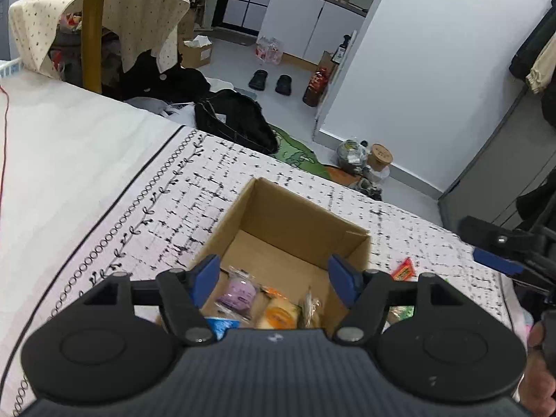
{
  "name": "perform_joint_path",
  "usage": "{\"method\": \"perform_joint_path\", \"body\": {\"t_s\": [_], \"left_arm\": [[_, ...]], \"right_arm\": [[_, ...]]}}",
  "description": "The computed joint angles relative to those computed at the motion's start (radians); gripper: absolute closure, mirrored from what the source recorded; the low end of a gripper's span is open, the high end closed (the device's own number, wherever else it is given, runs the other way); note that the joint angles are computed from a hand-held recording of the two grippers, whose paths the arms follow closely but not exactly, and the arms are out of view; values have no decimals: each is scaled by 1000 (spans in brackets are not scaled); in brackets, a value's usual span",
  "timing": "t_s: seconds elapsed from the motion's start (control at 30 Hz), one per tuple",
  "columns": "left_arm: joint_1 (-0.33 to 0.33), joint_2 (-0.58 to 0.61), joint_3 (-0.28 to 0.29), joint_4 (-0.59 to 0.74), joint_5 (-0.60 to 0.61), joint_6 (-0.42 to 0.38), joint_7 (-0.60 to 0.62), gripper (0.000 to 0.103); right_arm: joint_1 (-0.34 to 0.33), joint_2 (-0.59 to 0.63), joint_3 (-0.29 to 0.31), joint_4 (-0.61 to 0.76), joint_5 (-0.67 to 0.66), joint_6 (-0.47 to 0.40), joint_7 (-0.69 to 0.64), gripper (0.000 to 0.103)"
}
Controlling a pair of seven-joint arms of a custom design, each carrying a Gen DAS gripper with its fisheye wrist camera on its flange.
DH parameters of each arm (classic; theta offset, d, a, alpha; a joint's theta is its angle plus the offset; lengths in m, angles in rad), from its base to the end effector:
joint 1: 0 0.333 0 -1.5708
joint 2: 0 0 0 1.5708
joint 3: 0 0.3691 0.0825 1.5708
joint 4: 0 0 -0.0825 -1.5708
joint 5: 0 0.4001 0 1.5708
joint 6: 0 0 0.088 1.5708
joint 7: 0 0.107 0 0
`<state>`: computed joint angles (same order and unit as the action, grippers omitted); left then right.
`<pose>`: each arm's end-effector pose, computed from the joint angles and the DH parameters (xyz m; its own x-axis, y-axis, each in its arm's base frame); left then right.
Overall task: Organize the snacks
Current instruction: 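Open both tools to drop the pink packet and candy into the box, then move both tools back to the pile, right tool toward the purple bar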
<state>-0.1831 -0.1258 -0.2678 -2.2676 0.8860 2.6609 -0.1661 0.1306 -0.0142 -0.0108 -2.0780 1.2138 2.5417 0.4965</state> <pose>0.4757 -0.2599 0.5014 0.4256 -0.8523 0.3041 -0.5824 -0.5152 -0.6288 0.5895 0.0594 0.5250 0.4447 -0.7989 -0.4048 -0.6942 -0.0219 -0.7195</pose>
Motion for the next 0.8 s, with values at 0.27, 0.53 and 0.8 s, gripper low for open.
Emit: {"method": "perform_joint_path", "body": {"t_s": [0.27,0.53,0.8], "left_arm": [[1,-55,-24,-22,47,51,-38,27],[-19,-68,-36,-10,-50,12,71,14],[-42,-47,-57,25,-59,-37,89,8]], "right_arm": [[15,-91,-4,-94,-287,219,294,17],[37,-159,-57,-140,-267,146,269,0],[1,-153,-101,-115,-139,48,98,0]]}}
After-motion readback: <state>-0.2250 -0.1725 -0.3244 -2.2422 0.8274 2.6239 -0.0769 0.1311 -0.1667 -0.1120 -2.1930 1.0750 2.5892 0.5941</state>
